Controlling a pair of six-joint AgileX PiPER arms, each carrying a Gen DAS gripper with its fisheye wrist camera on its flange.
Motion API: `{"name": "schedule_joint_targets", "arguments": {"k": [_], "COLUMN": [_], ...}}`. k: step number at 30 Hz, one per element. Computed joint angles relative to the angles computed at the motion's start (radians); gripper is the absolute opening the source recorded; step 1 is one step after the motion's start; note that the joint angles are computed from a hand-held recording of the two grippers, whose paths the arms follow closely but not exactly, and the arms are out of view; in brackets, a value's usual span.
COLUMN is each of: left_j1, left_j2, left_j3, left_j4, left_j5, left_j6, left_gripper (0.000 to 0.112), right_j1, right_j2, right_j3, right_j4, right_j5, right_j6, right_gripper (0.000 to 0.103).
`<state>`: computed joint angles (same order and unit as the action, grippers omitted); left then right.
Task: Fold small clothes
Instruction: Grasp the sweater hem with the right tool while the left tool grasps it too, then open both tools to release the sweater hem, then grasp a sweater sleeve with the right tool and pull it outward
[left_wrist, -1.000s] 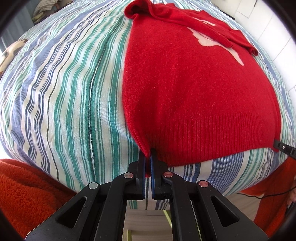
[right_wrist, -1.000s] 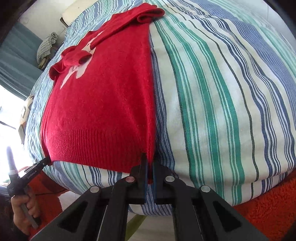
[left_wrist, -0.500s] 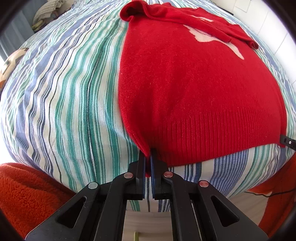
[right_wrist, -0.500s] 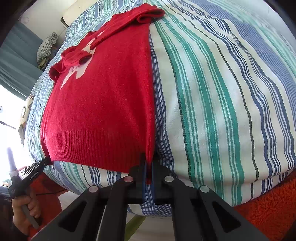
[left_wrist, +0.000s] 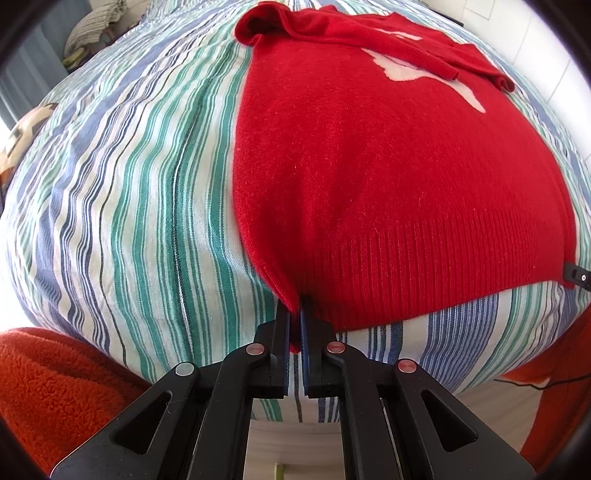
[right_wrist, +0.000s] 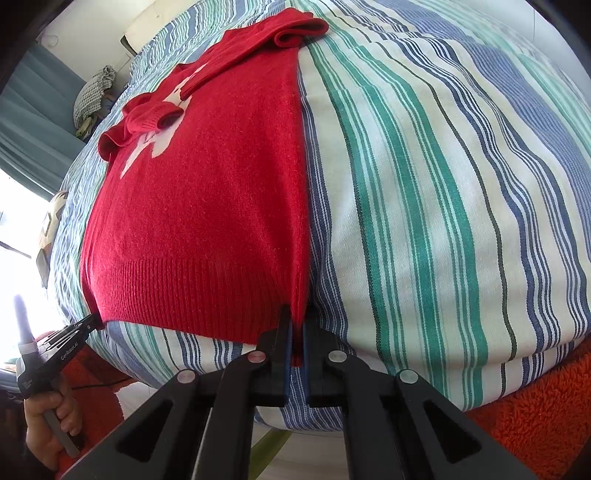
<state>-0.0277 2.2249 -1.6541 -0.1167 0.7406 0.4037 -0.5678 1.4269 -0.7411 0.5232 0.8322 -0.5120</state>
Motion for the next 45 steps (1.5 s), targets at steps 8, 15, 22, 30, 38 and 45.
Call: {"name": "schedule_joint_targets", "arguments": {"k": [8,15,22,30,38,45], "left_j1": [-0.036,-0.016,0.108,0.193,0.179,0.140], "left_j2": [-0.038,-0.128,-0.180,0.073,0.139,0.104], "left_j3": [0.062,0.110,-0.009,-0.269,-0.361,-0.291], "left_j4": [0.086,0.147,-0.055,0.055,0.079,0.139], "left_j5": [-0.047,0.070,-0.024,-0.025,0.068,0.005], "left_j6": [-0.052,-0.071,-0.039,-0.334,-0.404,-0.381], "left_gripper": [0.012,0.077,0.085,0.085,0.085,0.085], "right_j1": [-0.032,-0.134,0.043,0.369,0.506,0.141], "right_j2": [0.000,-0.022,0.018,0.487,0.738,0.683], "right_j3": [-0.010,-0.082,-0.458,-0.893,-1.069,-1.195], "right_j4": [0.032,-0.051,-0.251,-0.337,-0.486,-0.132], "right_j5": [0.043,0.231,0.161,-0.056,-0.111,-0.030], "right_j6": [-0.010,0.082,0.064,-0.146,-0.125,0.106], "right_gripper": [0.005,0.026,0.032,0.062,0.042,0.007]}}
